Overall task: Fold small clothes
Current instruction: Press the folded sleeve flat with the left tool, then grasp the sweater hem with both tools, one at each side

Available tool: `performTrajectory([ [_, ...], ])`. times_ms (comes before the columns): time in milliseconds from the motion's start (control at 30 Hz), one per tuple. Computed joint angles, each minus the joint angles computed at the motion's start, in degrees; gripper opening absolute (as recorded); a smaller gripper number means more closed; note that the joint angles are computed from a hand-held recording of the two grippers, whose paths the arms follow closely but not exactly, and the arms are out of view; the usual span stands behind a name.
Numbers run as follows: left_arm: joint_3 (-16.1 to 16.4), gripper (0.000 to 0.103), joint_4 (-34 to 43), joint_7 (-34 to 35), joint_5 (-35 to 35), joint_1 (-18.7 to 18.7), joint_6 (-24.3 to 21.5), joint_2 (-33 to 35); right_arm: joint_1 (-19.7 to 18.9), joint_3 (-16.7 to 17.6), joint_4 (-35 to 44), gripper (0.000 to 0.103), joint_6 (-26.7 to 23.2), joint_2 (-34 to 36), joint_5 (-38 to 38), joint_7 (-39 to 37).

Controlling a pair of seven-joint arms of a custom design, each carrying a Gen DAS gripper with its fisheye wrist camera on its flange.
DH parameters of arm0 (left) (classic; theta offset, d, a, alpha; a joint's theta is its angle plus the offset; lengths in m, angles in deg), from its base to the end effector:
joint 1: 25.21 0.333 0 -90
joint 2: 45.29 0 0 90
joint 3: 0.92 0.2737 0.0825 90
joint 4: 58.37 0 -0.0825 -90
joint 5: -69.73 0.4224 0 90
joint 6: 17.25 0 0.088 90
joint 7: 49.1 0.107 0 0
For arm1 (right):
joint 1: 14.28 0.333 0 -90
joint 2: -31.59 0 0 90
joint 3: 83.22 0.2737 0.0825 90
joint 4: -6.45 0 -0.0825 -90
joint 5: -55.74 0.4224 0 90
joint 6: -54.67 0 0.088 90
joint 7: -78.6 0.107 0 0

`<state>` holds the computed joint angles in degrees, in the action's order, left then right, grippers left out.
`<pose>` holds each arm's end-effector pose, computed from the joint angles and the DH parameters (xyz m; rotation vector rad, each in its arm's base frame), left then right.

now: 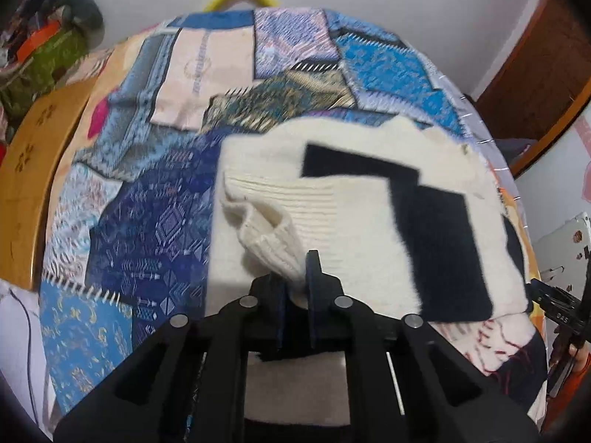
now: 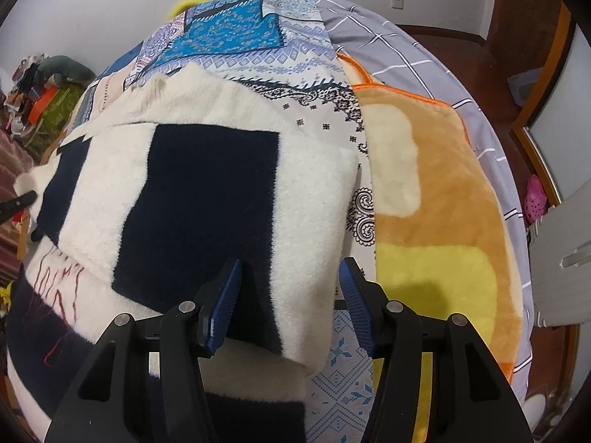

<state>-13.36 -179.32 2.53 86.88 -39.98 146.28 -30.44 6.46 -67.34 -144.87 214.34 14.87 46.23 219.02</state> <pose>0.5536 -0.3009 0.2803 -1.9730 2.0748 -0.6708 0.3876 0.2890 0.3153 -1.8308 2.0065 -0.2493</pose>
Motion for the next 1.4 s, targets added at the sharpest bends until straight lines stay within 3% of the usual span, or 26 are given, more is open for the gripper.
performTrajectory([
  [133,1.9,0.018,-0.6,-3.4,4.3,-1.5,-1.2,-0.6,0.4,0.0,0.6,0.051,-1.1,0.1,0.0,-0.2],
  [300,3.8,0.033,-1.4,-10.1,14.2,-3.7,-5.8,-2.8,1.0,0.3,1.1,0.051,-2.6,-0.7,0.0,0.3],
  [400,2.8,0.033,-3.3,-10.3,15.0,-2.5,-6.3,-4.7,1.4,0.7,1.3,0.052,-3.5,-1.5,-0.2,0.6],
  [500,1.9,0.036,-6.1,-10.6,15.3,-1.7,-6.2,-7.6,1.2,1.9,1.1,0.068,-4.8,-3.8,-1.8,2.0],
  [867,-2.3,0.069,-17.1,-19.5,25.7,0.3,-4.8,-23.3,1.5,6.0,-2.0,0.077,-11.2,-17.7,-5.5,6.1],
  [1200,-5.6,0.094,-25.0,-19.6,21.5,0.4,-2.3,-34.6,4.1,8.3,-5.8,0.087,-20.8,-33.1,-6.1,3.8],
  [1400,-6.0,0.098,-29.1,-18.7,17.6,-0.3,-1.7,-36.8,6.9,7.3,-9.7,0.088,-21.6,-36.0,-2.7,3.0],
])
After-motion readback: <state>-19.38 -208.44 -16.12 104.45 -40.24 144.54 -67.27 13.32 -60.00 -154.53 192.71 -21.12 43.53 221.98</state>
